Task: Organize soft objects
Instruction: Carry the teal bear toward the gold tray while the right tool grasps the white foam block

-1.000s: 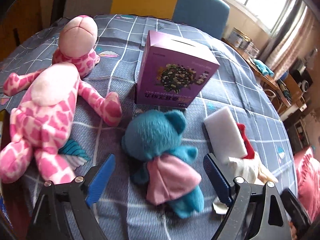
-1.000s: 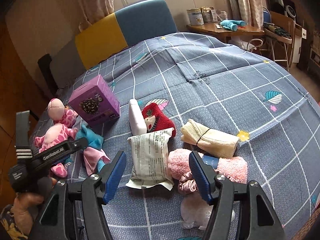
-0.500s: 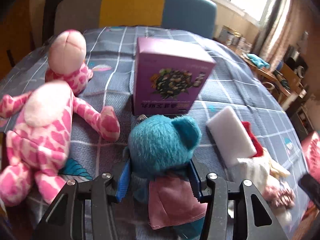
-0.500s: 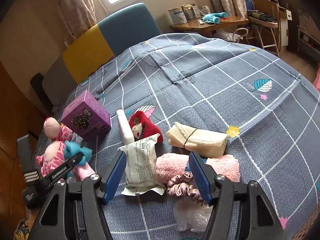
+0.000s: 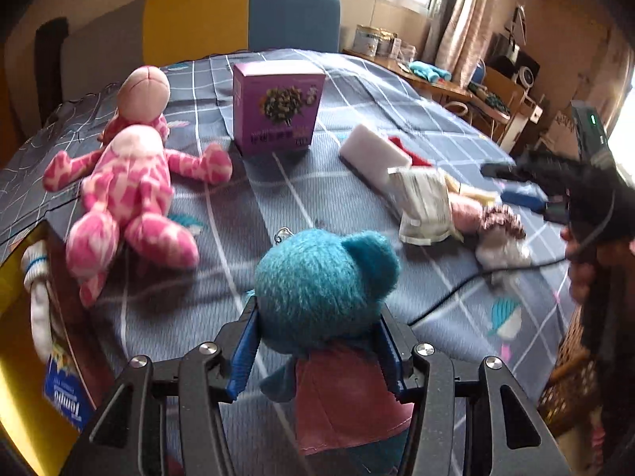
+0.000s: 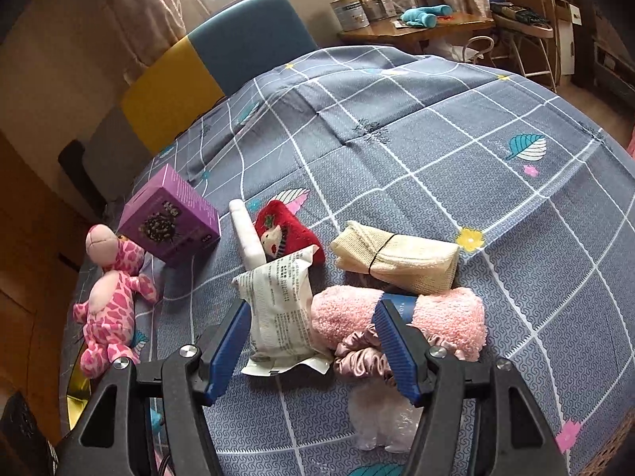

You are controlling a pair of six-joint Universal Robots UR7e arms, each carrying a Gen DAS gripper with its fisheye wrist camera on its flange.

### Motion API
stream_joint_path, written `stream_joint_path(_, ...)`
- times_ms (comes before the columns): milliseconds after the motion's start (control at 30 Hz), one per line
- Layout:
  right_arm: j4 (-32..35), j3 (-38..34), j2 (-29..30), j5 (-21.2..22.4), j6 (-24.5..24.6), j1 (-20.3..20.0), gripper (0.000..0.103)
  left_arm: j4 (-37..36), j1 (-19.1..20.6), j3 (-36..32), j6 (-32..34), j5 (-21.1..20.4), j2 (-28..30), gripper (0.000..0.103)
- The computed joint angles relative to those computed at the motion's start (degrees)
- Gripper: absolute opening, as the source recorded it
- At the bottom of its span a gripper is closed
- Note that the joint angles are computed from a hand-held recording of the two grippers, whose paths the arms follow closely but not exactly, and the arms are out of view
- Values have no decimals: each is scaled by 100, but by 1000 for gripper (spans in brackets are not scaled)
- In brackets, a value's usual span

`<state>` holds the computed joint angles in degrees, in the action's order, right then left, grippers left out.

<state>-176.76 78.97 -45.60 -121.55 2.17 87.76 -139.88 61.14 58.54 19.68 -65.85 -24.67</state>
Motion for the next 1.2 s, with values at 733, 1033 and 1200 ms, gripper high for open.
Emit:
stream_joint_path(733, 1869, -3325, 1880, -1096, -1782, 310, 66, -306, 259, 616, -478, -440, -390, 53)
stream_joint_path(1033, 3414, -6292, 3639, -2028, -2559, 311, 31, -415, 298, 860, -549, -652, -683, 53)
stream_joint_path(1200, 2126, -5282, 3167, -1642, -3223, 477, 22, -546, 282, 1013, -560, -760, -822, 53)
